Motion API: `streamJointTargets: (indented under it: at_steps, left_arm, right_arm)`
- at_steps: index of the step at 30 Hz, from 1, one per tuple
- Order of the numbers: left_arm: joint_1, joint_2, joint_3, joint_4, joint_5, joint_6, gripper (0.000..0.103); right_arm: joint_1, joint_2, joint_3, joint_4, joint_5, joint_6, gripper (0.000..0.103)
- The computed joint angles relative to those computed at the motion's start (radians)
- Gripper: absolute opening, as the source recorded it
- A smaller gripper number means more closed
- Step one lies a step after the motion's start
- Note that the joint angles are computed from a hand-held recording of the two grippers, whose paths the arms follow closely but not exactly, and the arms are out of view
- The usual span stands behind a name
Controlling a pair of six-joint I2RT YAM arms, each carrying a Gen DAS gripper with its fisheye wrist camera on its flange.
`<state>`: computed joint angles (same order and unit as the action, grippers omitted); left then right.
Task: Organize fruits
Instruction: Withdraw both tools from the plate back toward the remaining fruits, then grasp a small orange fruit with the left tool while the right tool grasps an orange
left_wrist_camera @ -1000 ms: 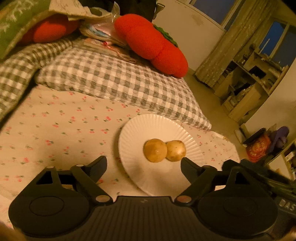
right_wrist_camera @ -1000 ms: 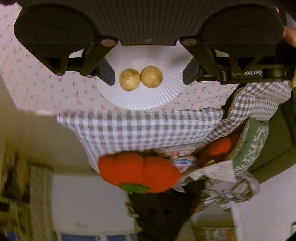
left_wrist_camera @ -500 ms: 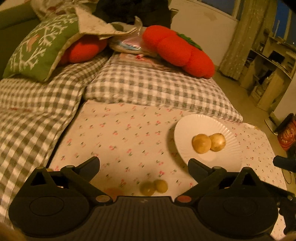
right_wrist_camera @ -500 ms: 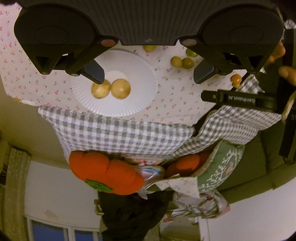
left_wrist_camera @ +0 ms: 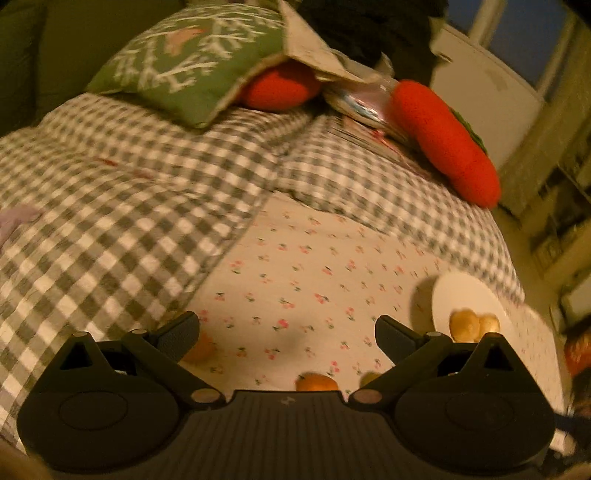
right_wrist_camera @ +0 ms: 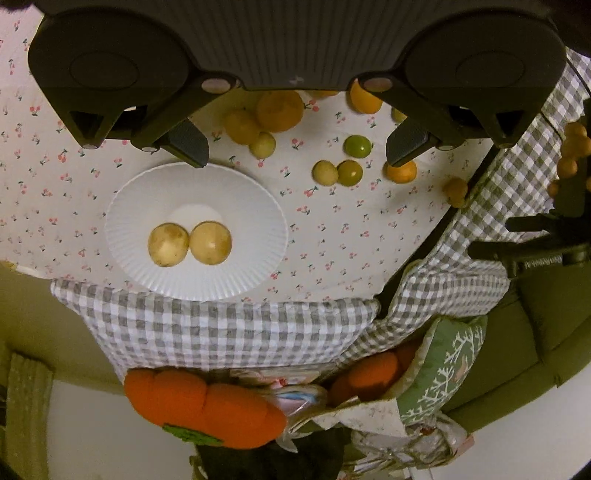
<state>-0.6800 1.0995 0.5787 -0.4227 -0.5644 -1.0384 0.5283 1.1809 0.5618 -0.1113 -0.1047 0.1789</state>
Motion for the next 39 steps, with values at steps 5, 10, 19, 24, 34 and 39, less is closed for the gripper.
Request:
streamJointTargets:
  at_steps: [5, 10, 19, 24, 34, 39]
  left_arm:
    - [0.038, -0.037, -0.028, -0.026, -0.003, -0.056, 0.085]
    - [0.094, 0.007, -0.047, 0.012, 0.051, -0.041, 0.074]
    - [0.233, 0.232, -0.045, 0.128, 0.184, -0.005, 0.060]
    - [0.265, 0.325, -0.036, 0.188, 0.225, 0.007, 0.055]
    - [0.291, 0.413, -0.023, 0.230, 0.205, 0.063, 0.037]
    - [0.293, 0.433, -0.015, 0.239, 0.184, 0.083, 0.027]
  right_arm:
    - [0.029, 0.025, -0.002, 0.012, 0.034, 0.022, 0.102]
    - [0.053, 0.074, 0.003, 0.016, 0.061, 0.034, 0.100]
    - [0.015, 0.154, 0.013, 0.035, 0.088, 0.077, 0.086]
    - [-0.011, 0.202, 0.023, 0.036, 0.056, 0.125, 0.079]
    - [0.012, 0.291, 0.033, 0.065, 0.067, 0.175, 0.073]
    - [0.017, 0.310, 0.015, 0.118, 0.069, 0.211, 0.067]
